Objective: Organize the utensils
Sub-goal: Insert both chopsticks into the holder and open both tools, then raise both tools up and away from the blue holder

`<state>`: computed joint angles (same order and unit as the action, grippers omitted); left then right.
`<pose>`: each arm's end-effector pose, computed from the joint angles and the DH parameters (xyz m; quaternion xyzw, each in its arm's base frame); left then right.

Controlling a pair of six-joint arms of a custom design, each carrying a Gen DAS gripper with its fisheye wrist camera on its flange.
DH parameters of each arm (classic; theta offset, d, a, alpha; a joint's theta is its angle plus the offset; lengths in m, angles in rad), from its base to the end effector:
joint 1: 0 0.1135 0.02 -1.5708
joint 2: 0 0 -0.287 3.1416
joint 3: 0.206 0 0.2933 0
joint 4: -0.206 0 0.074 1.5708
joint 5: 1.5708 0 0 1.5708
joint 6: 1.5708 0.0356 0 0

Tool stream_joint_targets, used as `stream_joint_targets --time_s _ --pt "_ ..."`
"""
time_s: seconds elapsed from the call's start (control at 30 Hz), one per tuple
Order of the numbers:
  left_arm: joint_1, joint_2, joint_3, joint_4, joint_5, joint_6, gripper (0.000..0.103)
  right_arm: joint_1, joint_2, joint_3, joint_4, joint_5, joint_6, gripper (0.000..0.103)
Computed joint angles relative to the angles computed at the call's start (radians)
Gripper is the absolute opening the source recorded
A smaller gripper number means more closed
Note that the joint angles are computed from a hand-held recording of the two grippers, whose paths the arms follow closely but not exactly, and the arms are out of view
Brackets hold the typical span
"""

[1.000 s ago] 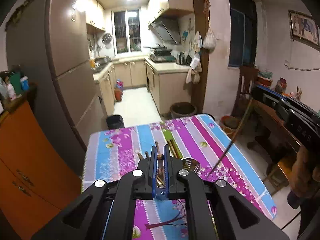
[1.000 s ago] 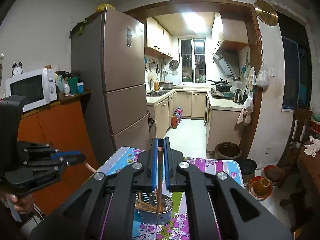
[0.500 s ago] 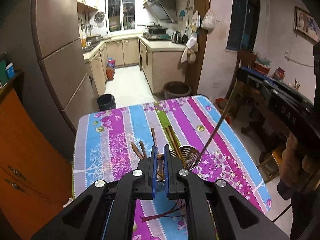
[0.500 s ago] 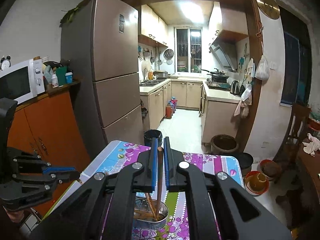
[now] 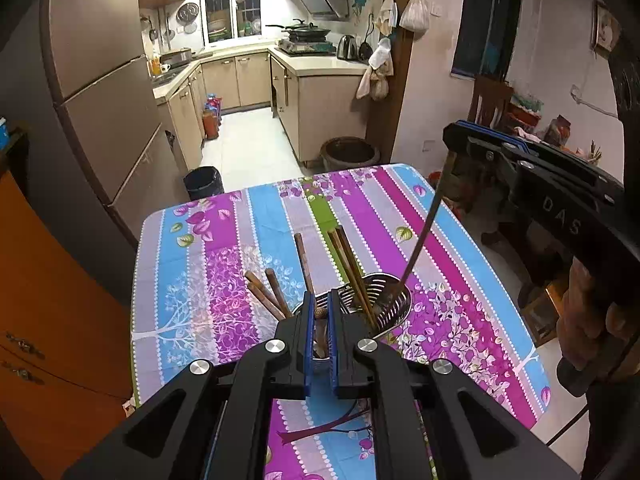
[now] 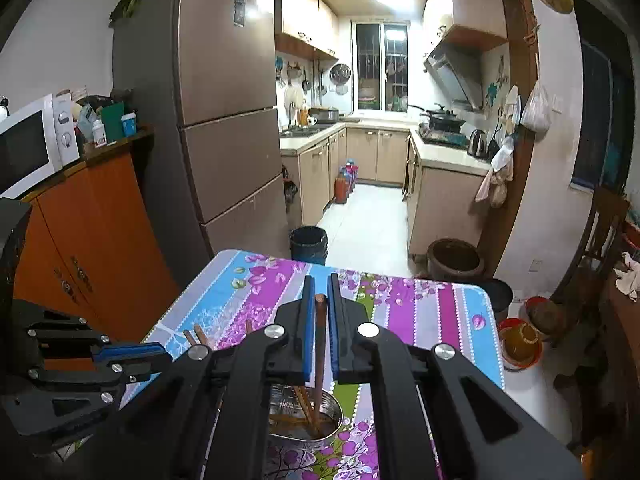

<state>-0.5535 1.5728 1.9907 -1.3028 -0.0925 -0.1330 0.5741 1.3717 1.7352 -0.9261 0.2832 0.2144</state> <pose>0.2807 -0.1696 0.4872 0.1811 0.9233 -0.0721 0.3310 0.2588 0.1555 0.4953 -0.0880 0.8651 0.0696 0.4890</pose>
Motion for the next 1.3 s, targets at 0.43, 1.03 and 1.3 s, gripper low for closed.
stream_joint_targets --time_s 0.43,1.03,1.3 --pt "0.037 0.051 -0.039 0.039 0.033 -0.026 0.008 -0.032 0.055 0.013 -0.013 -0.078 0.047 0.007" --pt "0.049 0.038 -0.038 0.132 -0.052 -0.045 0.038 -0.033 0.059 0.027 0.008 -0.068 0.036 0.013" --pt "0.005 0.008 -0.084 0.152 -0.102 -0.045 0.038 -0.020 0.043 0.003 0.014 -0.056 0.039 0.013"
